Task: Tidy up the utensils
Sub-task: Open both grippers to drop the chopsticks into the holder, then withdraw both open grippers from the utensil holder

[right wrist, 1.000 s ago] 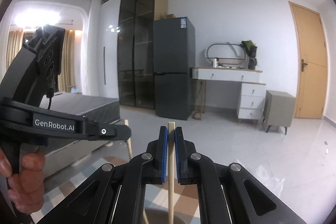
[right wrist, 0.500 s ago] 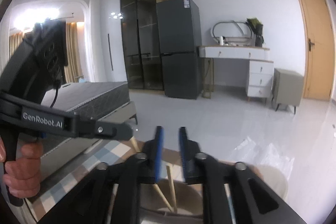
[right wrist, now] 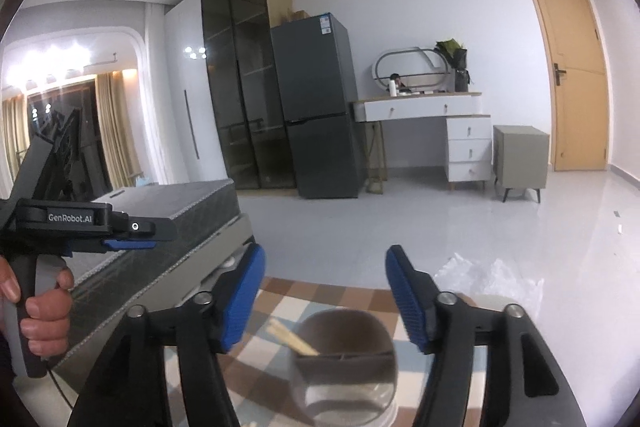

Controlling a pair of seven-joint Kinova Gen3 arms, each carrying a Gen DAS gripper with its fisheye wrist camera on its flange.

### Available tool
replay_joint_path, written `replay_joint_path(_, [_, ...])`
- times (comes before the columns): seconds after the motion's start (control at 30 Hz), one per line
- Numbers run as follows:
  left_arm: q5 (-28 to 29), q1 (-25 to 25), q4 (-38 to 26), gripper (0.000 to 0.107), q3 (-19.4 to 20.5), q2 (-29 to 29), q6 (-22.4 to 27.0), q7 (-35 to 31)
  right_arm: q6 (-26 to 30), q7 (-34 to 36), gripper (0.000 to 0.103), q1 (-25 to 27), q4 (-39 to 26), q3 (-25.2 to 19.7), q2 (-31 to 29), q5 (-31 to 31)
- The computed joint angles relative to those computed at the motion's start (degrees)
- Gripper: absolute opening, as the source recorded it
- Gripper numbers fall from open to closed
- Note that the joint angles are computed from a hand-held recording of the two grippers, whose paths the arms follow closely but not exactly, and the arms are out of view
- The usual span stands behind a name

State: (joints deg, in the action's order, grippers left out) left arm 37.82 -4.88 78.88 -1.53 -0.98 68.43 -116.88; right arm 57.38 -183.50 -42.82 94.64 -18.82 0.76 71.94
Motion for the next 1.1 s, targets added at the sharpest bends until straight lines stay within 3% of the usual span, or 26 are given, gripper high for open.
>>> replay_joint_path(0.2, [-1.2,0.3,4.0,0.074,-1.5,-3.8,-2.2,-1.9,6.4,-0.5,0.079,-4.3,-2.8,-2.2,1.2,0.8])
replay_joint_path(0.3, [-2.3,0.6,6.5,0.084,-2.2,-5.9,-4.1,-2.0,9.4,-2.6,0.085,-6.8,-3.2,-2.8,1.7,1.8])
replay_joint_path(0.67, [-1.5,1.9,15.7,0.089,-5.8,-10.3,-10.9,-7.8,18.0,-8.7,0.098,-15.2,-4.5,-2.6,5.1,3.6])
replay_joint_path(0.87, [0.1,3.0,22.0,0.094,-7.9,-12.2,-15.1,-12.3,19.7,-11.0,0.101,-18.1,-4.4,-1.8,7.2,1.6])
replay_joint_path(1.1, [-1.1,2.6,27.6,0.094,-7.7,-11.1,-19.1,-13.5,17.2,-11.2,0.102,-18.6,-3.7,0.0,9.1,-4.3])
